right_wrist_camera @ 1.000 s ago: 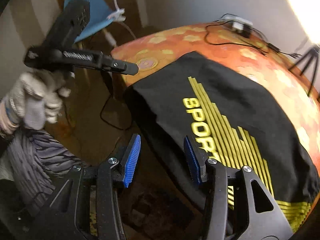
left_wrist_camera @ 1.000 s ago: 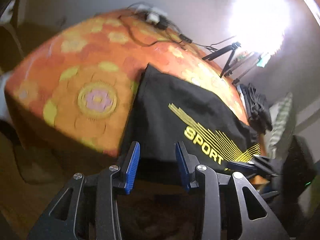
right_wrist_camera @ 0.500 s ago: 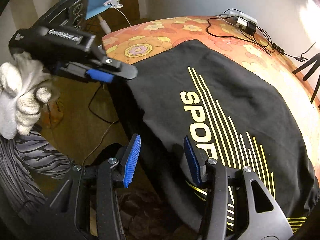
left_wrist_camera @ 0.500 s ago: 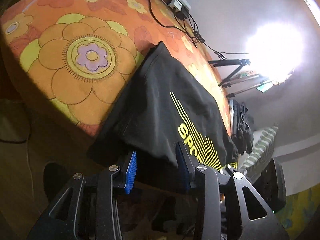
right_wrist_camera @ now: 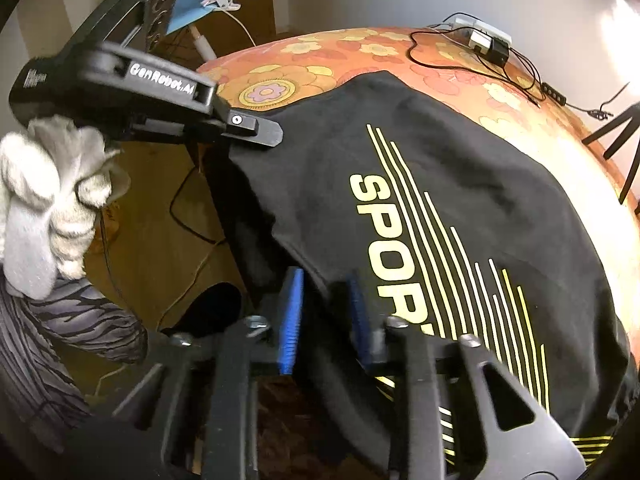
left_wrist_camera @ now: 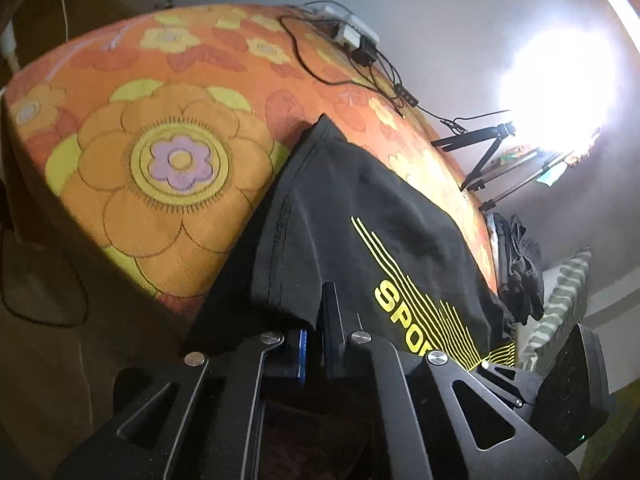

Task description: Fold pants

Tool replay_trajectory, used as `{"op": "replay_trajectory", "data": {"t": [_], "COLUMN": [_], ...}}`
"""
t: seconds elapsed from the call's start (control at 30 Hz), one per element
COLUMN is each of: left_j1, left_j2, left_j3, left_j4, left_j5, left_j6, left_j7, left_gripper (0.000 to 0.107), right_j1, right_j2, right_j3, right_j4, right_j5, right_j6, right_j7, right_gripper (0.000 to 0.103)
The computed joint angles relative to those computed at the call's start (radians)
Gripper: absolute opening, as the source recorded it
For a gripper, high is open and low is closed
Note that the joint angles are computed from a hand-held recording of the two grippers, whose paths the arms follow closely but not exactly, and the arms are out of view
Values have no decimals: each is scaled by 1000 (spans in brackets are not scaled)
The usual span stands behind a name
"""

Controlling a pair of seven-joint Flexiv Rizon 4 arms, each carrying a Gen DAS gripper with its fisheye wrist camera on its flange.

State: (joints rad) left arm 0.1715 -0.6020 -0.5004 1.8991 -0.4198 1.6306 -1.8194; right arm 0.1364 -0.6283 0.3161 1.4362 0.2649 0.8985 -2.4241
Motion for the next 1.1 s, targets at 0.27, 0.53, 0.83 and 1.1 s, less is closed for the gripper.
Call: {"op": "replay_trajectory", "data": {"t": [0.27,0.53,0.83,1.1], "left_j1": [-118,-105,-188,-335], "left_j2": [59,82,111,129], "left_j3": [160,158,268,450], "left_j4": [0,58,106,52], "left_j5": [39,37,40,112], "left_j6": [5,8,6,-43], "left_j7": [0,1,-44,-83], "left_gripper": [2,2,2,2], "right_j1": [-17,-15,-15,-139], "right_j2": [20,64,83,129], "right_j3": [20,30,29,-67], "right_j4": [10,57,93,43], "right_j5": [30,61,67,205], "right_j6": [1,0,-15,-24], "right_j7": [-2,-67,-92,97], "right_gripper": [3,1,1,35]}}
